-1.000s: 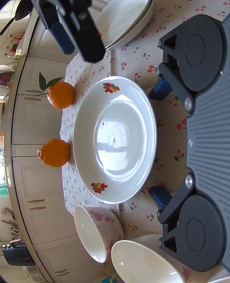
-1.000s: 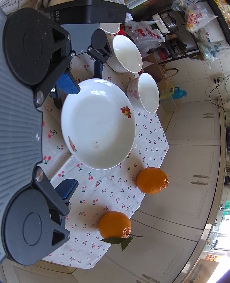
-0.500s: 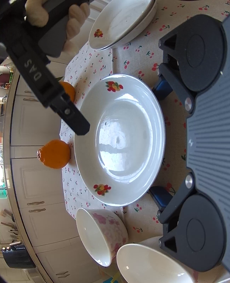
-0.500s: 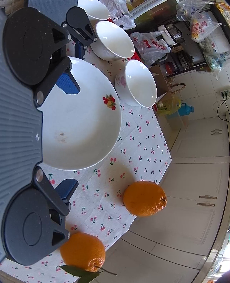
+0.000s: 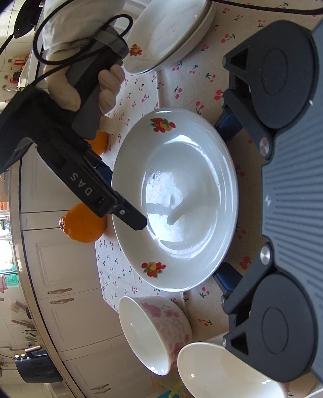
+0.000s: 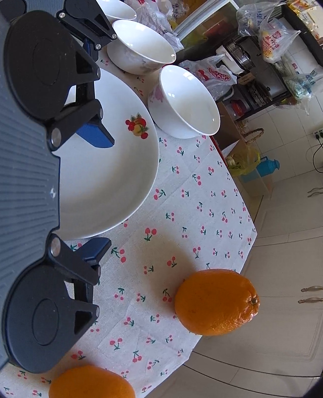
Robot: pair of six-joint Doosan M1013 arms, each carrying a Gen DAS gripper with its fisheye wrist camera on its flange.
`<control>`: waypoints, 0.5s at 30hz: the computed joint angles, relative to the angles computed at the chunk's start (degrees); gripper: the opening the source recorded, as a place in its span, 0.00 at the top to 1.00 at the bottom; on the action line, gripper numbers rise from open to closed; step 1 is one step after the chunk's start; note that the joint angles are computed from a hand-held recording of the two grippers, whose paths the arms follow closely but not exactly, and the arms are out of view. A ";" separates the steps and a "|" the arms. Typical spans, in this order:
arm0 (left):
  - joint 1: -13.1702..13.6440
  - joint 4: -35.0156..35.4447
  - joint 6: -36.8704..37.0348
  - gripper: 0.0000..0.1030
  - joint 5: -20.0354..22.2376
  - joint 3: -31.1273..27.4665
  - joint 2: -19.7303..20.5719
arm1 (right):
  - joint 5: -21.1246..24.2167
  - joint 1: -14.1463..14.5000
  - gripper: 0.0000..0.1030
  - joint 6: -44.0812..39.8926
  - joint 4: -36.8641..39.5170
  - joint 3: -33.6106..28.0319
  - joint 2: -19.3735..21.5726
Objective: Organize plates and bowls
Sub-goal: 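Lift the flower-decorated plate with the right tool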
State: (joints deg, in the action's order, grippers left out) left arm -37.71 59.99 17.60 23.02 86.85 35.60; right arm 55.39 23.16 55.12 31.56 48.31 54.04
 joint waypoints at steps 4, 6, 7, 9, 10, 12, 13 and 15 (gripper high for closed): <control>0.09 0.21 -0.26 0.01 -0.34 0.12 -0.08 | 1.15 -0.31 0.26 -0.91 2.07 -0.47 0.39; 0.10 0.27 -0.27 0.01 -0.38 0.18 -0.12 | 1.38 -0.40 0.26 -0.89 2.35 -0.68 0.51; 0.09 0.39 -0.38 0.01 -0.38 0.22 -0.14 | 1.63 -0.46 0.26 -0.80 2.53 -0.85 0.59; 0.07 0.11 0.01 0.01 -0.24 0.18 -0.11 | 1.73 -0.53 0.26 -0.76 3.07 -0.90 0.63; 0.06 -0.27 0.48 0.01 -0.14 0.11 -0.09 | 1.74 -0.59 0.26 -0.86 3.39 -0.82 0.59; 0.07 -0.34 0.71 0.01 -0.22 0.17 -0.13 | 1.94 -0.69 0.26 -0.63 3.94 -0.83 0.60; 0.07 -0.30 0.83 0.01 -0.21 0.22 -0.16 | 1.99 -0.75 0.26 -0.41 4.16 -0.74 0.55; 0.12 -0.91 1.77 0.01 -0.32 0.24 -0.22 | 2.06 -0.88 0.26 -0.16 4.64 -0.44 0.35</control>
